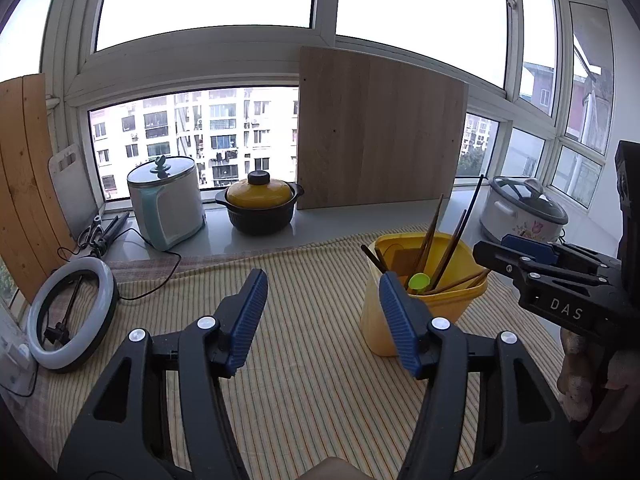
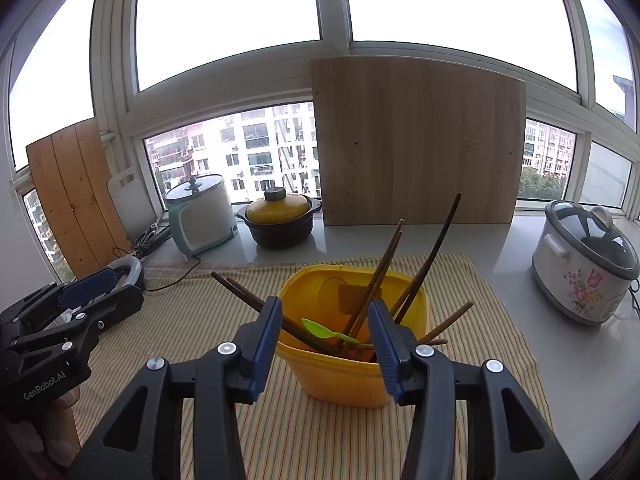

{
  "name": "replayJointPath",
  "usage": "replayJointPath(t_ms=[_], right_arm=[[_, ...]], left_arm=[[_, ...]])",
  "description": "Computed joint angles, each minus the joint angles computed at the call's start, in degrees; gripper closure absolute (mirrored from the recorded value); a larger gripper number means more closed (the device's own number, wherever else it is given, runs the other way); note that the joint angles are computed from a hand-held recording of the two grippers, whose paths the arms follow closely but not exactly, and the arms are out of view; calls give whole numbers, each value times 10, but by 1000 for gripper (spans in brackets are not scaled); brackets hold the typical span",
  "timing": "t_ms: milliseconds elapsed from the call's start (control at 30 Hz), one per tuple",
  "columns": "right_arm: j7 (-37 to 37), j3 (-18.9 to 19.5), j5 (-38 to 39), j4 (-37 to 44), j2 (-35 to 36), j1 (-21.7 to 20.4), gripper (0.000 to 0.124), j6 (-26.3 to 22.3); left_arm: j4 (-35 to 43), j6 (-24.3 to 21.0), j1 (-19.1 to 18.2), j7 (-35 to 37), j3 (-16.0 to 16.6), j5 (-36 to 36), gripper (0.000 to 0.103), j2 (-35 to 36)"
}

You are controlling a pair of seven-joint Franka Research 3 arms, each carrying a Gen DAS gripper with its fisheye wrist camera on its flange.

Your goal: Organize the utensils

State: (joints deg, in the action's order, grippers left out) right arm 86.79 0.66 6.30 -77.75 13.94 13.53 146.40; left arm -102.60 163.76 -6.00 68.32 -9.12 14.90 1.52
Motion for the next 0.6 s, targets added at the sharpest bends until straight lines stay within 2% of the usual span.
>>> replayJointPath(t_ms=[100,167,300,467,533,600], right_arm=[[19,-6,-26,-31,-20,9,64,20],[25,-6,-33,-48,-30,9,52,30],[52,-8,-60,-76,-49,13,45,47],[97,-11,-110,-119,-75,15,26,75],[115,-10,-124,-135,-83,13,21,84],[128,-8,-135,-149,-91,11,21,89]], left_arm=[[-30,13,2,-33,3,41,23,-22],[-48,20,6,-66,3,71,17,-37],[-78,24,18,-118,-1,113,5,-63],[-97,-9,37,-201,-17,196,1,-86],[-101,-22,40,-223,-20,216,0,-93],[-110,-27,41,-239,-22,229,0,-99]])
